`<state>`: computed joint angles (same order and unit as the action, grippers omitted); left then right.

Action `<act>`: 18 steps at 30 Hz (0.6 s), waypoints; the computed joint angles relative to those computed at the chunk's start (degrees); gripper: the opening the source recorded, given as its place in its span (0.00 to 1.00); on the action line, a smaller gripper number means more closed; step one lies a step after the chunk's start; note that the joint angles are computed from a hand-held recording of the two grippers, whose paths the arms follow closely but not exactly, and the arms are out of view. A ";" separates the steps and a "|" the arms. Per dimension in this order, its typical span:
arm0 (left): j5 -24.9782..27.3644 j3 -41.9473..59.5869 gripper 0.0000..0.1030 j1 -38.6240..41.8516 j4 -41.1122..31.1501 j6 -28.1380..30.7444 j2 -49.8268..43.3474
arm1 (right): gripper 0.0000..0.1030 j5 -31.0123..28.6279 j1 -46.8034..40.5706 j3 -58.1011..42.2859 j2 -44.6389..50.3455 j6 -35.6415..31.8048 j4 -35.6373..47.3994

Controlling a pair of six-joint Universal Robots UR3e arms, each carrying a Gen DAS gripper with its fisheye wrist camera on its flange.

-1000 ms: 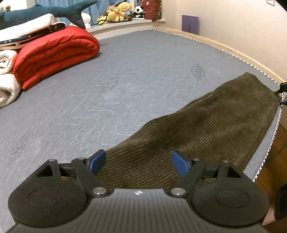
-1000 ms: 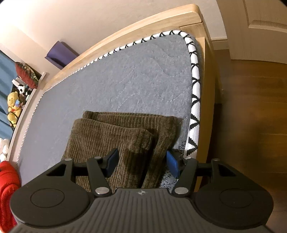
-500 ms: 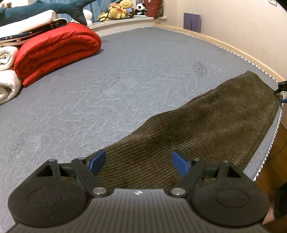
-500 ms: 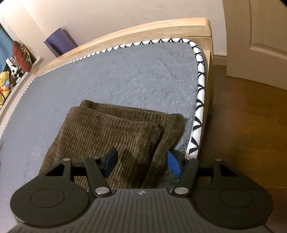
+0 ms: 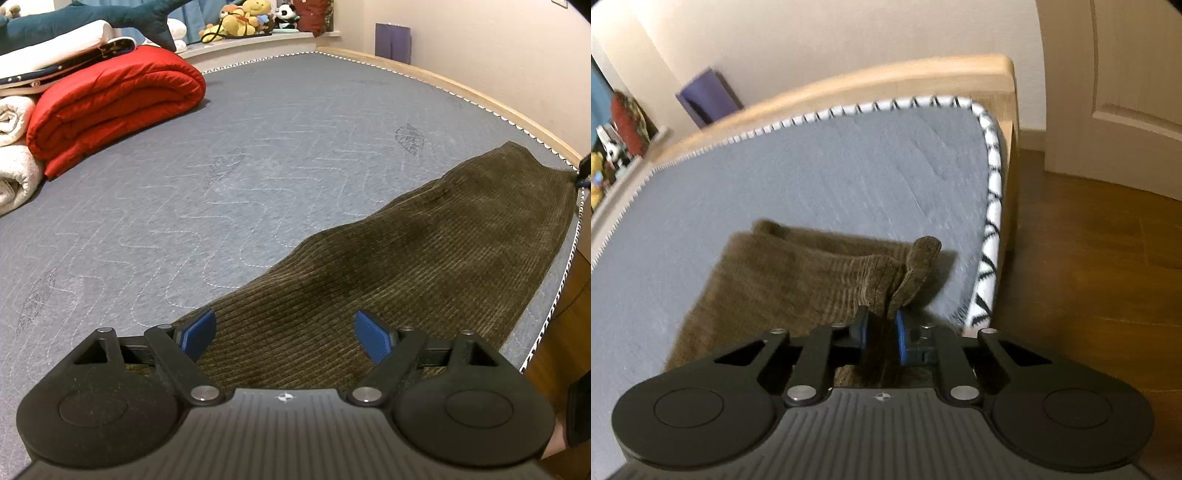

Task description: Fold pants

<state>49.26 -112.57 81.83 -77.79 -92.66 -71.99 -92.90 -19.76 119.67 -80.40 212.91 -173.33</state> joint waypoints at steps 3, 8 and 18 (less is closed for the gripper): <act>0.03 0.07 0.84 -0.02 -0.13 0.13 -0.03 | 0.13 -2.52 4.00 -0.58 -1.31 -2.18 -4.45; 0.16 0.11 0.84 -0.30 0.67 -0.48 -0.29 | 0.13 -10.16 14.32 -4.25 -0.67 -9.50 -9.79; 0.92 0.32 0.84 -0.49 5.49 -4.92 -3.19 | 0.13 -11.53 50.26 -11.68 11.93 -52.80 -34.92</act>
